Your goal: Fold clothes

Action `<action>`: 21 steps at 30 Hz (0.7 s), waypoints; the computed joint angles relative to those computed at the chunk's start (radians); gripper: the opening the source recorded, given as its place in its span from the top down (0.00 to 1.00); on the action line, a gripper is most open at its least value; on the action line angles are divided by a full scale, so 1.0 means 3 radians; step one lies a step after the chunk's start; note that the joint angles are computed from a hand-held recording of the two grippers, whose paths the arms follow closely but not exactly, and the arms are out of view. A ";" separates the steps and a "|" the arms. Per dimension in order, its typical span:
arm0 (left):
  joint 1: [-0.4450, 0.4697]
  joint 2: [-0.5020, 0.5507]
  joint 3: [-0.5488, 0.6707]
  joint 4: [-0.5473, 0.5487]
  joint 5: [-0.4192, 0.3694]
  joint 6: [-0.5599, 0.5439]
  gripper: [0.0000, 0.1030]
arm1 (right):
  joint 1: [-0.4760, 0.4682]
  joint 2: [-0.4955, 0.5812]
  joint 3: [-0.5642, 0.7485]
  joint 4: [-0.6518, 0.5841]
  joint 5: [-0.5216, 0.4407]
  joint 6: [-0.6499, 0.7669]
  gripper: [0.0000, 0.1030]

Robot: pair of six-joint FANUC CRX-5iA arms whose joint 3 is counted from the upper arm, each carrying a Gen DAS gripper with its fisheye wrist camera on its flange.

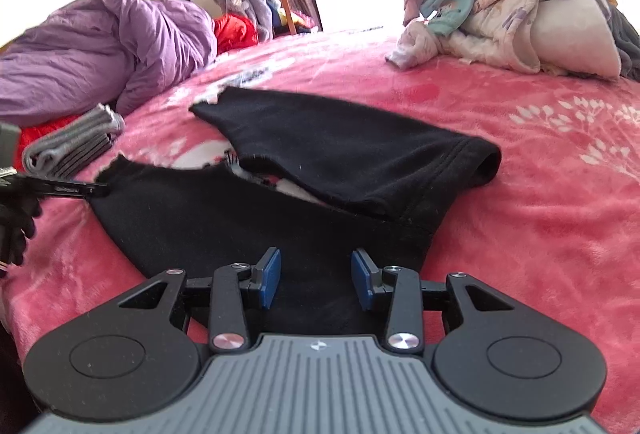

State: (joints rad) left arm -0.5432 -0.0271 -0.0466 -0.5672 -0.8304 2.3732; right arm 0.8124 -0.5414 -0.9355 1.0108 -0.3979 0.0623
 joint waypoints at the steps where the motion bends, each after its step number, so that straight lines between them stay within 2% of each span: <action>1: 0.0029 -0.0064 -0.0051 0.0000 0.0085 0.0092 0.60 | -0.0002 -0.0038 -0.0021 0.0059 -0.0006 -0.0035 0.61; 3: 0.0033 0.0002 0.0003 -0.0025 0.0000 0.0277 0.46 | 0.0006 -0.0111 -0.0058 0.0151 -0.0024 -0.0071 0.60; 5: 0.0081 0.0084 0.0049 0.0145 -0.0045 0.0289 0.45 | 0.0032 -0.0121 -0.0049 0.0116 -0.0045 0.0001 0.60; 6: 0.0128 0.0075 0.0019 0.0291 -0.0017 0.0219 0.49 | 0.0046 -0.0125 -0.0042 0.0094 -0.0057 0.0040 0.60; 7: 0.0116 0.0093 0.0042 0.0285 -0.0073 0.0199 0.65 | 0.0117 -0.0082 0.0012 -0.0034 -0.0160 0.0167 0.55; 9: 0.0005 0.0084 0.0100 0.0151 -0.0279 0.0224 0.73 | 0.0246 0.0045 0.0142 -0.0354 -0.0355 0.0487 0.51; 13: -0.0229 0.0036 0.0196 -0.0351 -0.0434 0.0557 0.71 | 0.0211 -0.0048 0.0096 -0.0230 -0.0268 0.0330 0.54; 15: -0.0306 -0.0033 0.0140 -0.0515 -0.0130 0.0653 0.71 | 0.0127 -0.0109 0.0063 -0.0061 -0.0192 0.0188 0.54; 16: -0.0297 -0.0036 0.0128 -0.0467 0.0044 0.0650 0.71 | 0.0086 -0.0103 0.0091 -0.0054 -0.0188 0.0208 0.54; 18: -0.0178 -0.0008 0.0054 -0.0033 0.0561 0.0285 0.71 | -0.0050 -0.0052 0.0143 -0.0029 -0.0113 0.0247 0.54; 21: -0.0061 0.0190 0.0000 0.0903 0.1199 -0.0674 0.71 | -0.0224 0.0087 0.0254 -0.0105 -0.0004 0.0455 0.54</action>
State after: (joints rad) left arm -0.5614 0.0300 -0.0468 -0.2962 -0.4707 2.1711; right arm 0.7451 -0.5154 -0.8593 0.9792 -0.3990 0.1989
